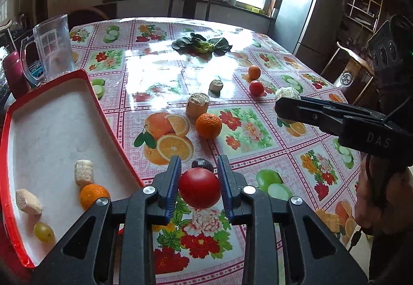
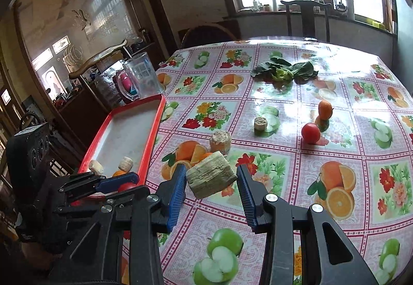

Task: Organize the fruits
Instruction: 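Carry the tomato and pale block into the tray and open both grippers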

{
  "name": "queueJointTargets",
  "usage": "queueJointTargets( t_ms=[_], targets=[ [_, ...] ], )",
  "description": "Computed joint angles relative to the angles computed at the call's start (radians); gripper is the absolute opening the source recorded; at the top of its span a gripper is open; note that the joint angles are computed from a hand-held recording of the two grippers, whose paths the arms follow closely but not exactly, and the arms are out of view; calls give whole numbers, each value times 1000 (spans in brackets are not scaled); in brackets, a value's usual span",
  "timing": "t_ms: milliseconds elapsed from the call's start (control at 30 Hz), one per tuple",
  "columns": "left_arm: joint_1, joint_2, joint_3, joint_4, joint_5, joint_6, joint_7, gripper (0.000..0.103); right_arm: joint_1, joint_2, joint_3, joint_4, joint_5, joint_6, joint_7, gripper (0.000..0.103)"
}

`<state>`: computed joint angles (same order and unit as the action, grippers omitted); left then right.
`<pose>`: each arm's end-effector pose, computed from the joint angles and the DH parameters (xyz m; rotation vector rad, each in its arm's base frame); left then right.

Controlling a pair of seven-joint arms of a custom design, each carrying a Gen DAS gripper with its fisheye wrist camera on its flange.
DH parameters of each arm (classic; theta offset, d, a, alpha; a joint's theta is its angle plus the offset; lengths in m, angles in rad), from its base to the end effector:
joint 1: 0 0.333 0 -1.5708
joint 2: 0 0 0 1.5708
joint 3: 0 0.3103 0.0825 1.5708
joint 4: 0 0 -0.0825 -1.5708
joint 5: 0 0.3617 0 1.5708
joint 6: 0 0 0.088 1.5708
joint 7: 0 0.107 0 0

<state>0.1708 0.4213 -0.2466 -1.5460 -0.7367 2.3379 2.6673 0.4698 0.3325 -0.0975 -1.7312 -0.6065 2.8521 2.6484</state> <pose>0.6877 -0.0356 0.4630 -1.1658 2.5191 -1.1399 0.6099 0.2799 0.4794 -1.5152 1.8015 -0.5784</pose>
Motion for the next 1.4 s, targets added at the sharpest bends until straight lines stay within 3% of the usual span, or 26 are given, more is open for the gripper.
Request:
queueJointTargets(
  t_ms=[733,1400],
  targets=[
    [71,8,22,24,-58,-3,6,26,35,132,43,192,151,-65,-193,41],
    [119,91,18,136,-17,-8,-71,26,54,312,72,460,327,-164,-404,41]
  ],
)
